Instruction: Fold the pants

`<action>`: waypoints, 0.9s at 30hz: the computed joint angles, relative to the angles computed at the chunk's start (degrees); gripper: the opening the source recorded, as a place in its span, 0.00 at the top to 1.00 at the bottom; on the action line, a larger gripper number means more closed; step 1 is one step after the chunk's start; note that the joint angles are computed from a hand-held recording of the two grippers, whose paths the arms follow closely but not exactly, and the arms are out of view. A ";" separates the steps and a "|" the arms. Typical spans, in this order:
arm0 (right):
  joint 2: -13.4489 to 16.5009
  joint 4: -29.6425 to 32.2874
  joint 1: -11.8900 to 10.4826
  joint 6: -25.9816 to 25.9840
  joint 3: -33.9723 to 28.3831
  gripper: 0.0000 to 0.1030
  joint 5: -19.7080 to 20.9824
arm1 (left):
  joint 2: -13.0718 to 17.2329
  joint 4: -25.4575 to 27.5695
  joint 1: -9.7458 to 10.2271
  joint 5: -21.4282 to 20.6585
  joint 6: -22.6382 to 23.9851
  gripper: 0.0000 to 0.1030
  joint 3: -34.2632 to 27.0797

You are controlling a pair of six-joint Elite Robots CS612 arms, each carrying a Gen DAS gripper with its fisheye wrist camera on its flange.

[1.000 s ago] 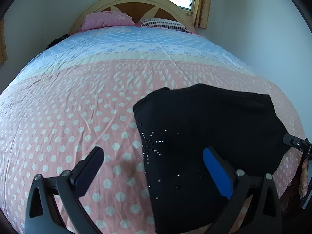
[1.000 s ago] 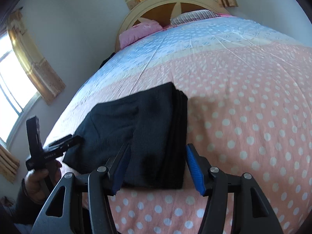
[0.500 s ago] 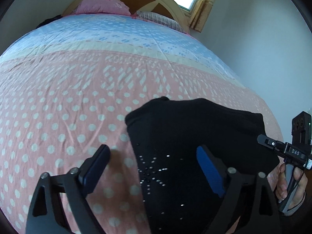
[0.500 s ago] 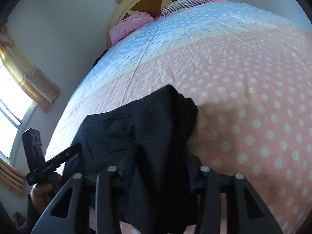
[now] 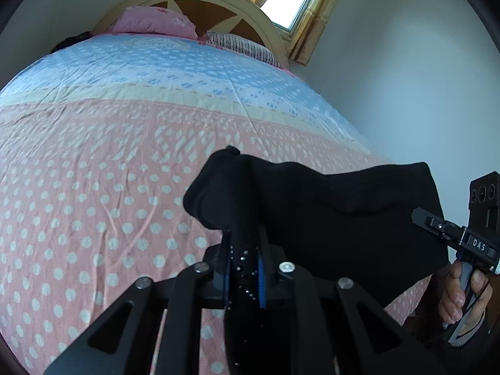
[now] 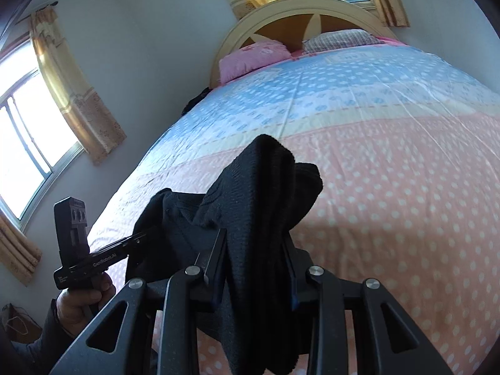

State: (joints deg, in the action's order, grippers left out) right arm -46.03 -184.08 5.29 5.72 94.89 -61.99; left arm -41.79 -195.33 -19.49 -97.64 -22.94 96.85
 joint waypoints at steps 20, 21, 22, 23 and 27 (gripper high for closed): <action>9.17 16.32 7.37 -7.25 -21.02 0.72 7.12 | -6.11 -8.00 4.00 17.25 -2.37 0.88 9.68; 9.61 16.93 7.57 -7.33 -21.96 0.72 7.12 | -6.18 -8.35 4.08 17.60 -2.69 0.88 10.04; 10.08 17.73 7.83 -7.50 -22.99 0.72 7.14 | -6.27 -8.64 4.21 18.01 -2.98 0.88 10.32; 10.44 18.36 8.01 -7.67 -23.73 0.73 7.11 | -6.16 -8.75 4.28 18.37 -3.07 0.88 10.24; 12.19 21.61 8.98 -8.17 -27.16 0.73 6.83 | -6.30 -9.73 4.68 19.76 -3.46 0.88 11.20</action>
